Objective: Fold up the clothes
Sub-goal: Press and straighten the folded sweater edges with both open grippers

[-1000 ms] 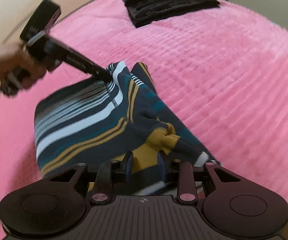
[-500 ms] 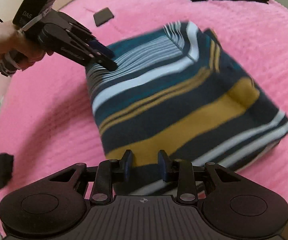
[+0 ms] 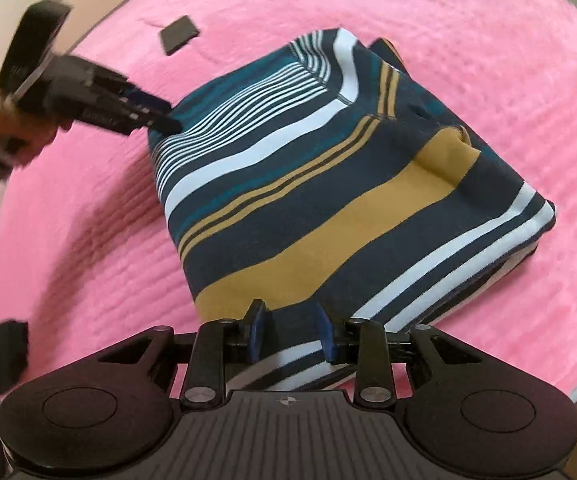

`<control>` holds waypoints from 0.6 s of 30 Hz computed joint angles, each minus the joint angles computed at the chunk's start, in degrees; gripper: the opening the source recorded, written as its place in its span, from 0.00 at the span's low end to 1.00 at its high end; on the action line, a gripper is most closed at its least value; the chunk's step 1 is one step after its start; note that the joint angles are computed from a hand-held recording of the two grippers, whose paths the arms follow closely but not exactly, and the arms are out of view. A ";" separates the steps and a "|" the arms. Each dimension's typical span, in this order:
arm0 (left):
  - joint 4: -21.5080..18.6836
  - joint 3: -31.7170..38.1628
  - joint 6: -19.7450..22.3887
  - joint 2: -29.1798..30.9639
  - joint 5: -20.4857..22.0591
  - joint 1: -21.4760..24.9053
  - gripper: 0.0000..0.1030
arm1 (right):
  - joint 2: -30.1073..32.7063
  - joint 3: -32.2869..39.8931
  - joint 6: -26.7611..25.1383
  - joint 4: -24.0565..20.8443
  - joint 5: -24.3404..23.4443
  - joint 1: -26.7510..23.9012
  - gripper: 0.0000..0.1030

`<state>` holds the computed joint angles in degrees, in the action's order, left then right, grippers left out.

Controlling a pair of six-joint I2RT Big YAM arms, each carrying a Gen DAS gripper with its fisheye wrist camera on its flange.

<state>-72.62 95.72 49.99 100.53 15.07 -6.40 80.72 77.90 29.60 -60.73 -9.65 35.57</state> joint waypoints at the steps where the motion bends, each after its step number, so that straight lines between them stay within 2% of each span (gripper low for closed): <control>1: 0.13 -0.08 0.15 -0.23 -0.29 -0.19 0.35 | 0.11 1.23 0.37 -0.72 0.31 -0.09 0.31; 4: 0.03 -0.39 1.73 -1.72 -0.19 -0.82 0.31 | -1.11 2.67 0.15 -0.56 3.93 -0.79 0.34; 5: -0.07 -0.49 2.09 -2.30 0.11 -1.02 0.31 | -1.32 3.05 0.07 -0.76 5.34 -1.30 0.40; 6: -0.26 -0.52 2.21 -2.80 0.57 -1.30 0.31 | -1.45 3.32 0.28 -1.00 7.00 -1.87 0.42; 9: -0.76 -0.67 0.94 -2.92 1.84 -3.16 0.32 | -0.35 3.57 1.65 -3.04 9.90 -4.34 0.42; 11: -0.51 -1.20 0.33 -2.23 1.47 -4.70 0.32 | 0.33 2.15 2.53 -2.96 8.45 -7.14 0.42; 13: -0.10 -1.76 -0.31 -1.55 1.01 -6.13 0.32 | 0.89 0.55 2.30 -2.23 4.47 -9.95 0.42; 16: 1.91 -3.54 -1.77 -1.34 -0.61 -7.22 0.34 | 1.15 2.42 -1.11 -4.39 2.65 -10.80 0.42; 17: 1.57 -3.35 -2.91 -1.50 -0.71 -7.19 0.34 | 0.89 3.14 -2.46 -5.34 3.07 -10.35 0.49; 18: 1.06 -3.10 -3.95 -1.69 -0.86 -7.12 0.34 | 0.64 3.89 -3.81 -6.29 3.50 -9.90 0.74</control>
<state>-71.55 92.62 46.04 98.84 14.21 -13.52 81.36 81.80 25.79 -67.02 -6.14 25.67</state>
